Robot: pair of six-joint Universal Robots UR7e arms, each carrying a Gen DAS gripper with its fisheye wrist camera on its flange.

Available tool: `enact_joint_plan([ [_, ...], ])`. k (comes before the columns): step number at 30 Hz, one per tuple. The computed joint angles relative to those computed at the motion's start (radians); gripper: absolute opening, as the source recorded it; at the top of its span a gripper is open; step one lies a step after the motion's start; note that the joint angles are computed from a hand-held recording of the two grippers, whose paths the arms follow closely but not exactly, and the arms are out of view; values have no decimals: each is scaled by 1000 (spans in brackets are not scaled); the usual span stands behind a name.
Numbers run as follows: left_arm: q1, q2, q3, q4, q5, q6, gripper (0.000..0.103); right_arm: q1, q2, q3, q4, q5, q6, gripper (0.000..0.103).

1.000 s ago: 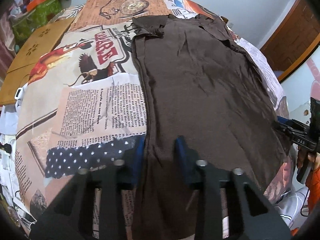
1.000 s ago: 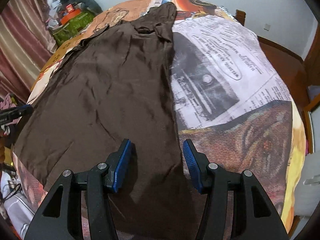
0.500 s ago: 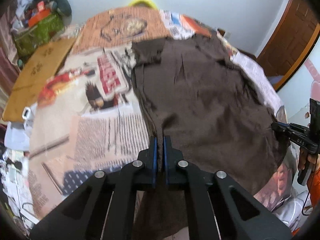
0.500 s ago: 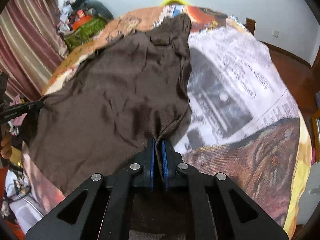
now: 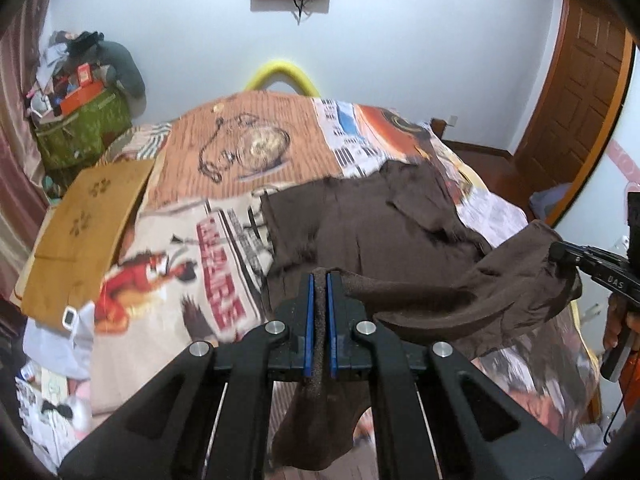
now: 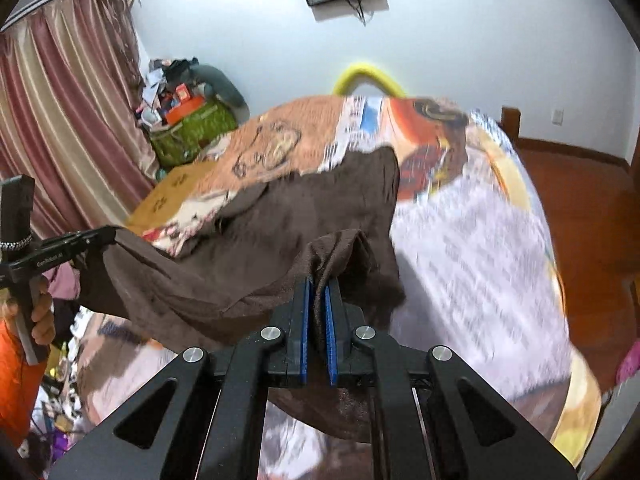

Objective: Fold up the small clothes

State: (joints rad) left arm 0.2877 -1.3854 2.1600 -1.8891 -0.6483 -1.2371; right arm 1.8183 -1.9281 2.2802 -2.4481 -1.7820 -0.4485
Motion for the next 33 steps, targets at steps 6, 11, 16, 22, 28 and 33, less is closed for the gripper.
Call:
enact_joint_plan([
  [6, 122, 50, -34, -126, 50, 126, 5, -11, 124, -50, -116, -9, -27, 6],
  [11, 252, 114, -51, -253, 28, 229, 5, -48, 239, -77, -191, -35, -30, 6],
  [16, 357, 175, -53, -327, -18, 268, 5, -87, 331, -79, -245, -76, -39, 7],
  [22, 387, 170, -40, -340, -60, 265, 51, -105, 351, -84, -252, -89, -44, 16],
  [28, 309, 92, -3, -189, 0, 183, 64, -89, 291, -76, -248, -101, -73, 38],
  [33, 284, 29, 42, -138, -44, 116, 64, -93, 226, -58, -206, -105, -93, 39],
])
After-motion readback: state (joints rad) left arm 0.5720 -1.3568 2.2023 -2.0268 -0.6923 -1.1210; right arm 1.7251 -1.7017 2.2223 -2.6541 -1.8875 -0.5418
